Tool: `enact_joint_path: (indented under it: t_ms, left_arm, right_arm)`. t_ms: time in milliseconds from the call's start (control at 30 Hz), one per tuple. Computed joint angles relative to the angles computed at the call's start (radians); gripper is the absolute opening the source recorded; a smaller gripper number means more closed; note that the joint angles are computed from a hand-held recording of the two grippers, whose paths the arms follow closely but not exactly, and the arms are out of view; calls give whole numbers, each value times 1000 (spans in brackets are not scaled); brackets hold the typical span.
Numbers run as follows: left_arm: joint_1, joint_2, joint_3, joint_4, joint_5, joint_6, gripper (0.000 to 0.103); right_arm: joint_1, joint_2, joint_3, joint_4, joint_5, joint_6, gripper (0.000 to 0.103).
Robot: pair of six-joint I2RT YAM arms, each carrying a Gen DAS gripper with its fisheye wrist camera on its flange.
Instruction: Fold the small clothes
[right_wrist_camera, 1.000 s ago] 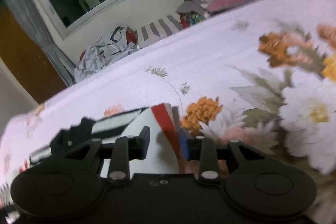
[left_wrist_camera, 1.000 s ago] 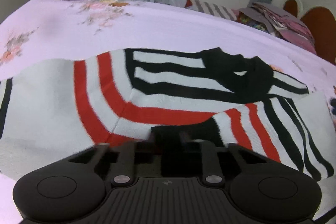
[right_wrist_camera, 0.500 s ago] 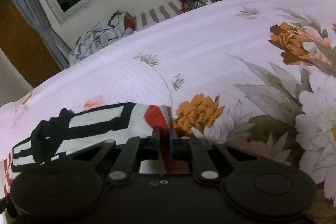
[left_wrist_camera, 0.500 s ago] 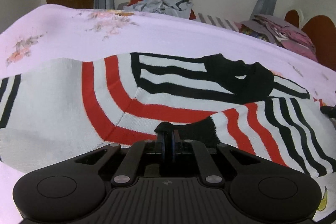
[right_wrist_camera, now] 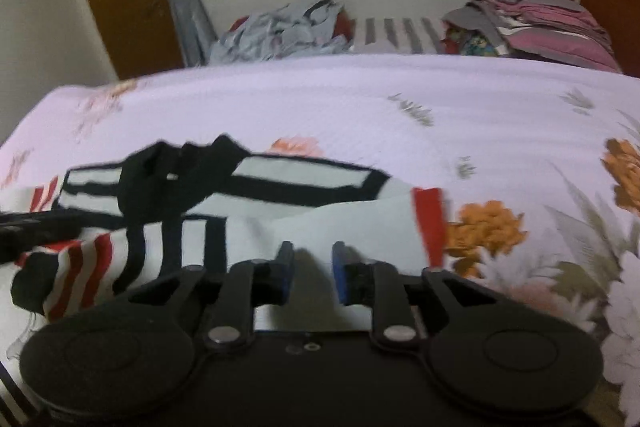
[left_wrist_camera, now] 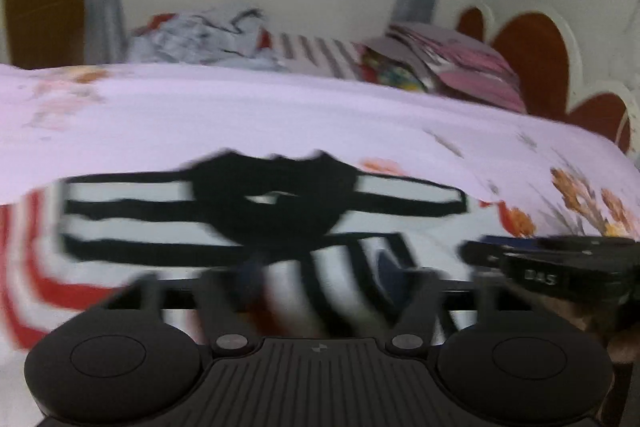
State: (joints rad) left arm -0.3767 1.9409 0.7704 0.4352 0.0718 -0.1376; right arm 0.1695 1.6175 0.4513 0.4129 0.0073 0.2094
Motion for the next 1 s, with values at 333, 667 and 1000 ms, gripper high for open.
enact_joint_path:
  t_ms: [333,667,1000]
  left_arm:
    - [52,75,-4,2,-92,46,68]
    - [61,19,-30,-25,-63,97,69]
    - [24,-69,-170,23,-28,130,70]
  right_arm:
    - [-127,70,79,-53,65,-54,12]
    - [-49,29,79,-86,167,-51,28]
    - [192,-130,-3,-196,232,50,25]
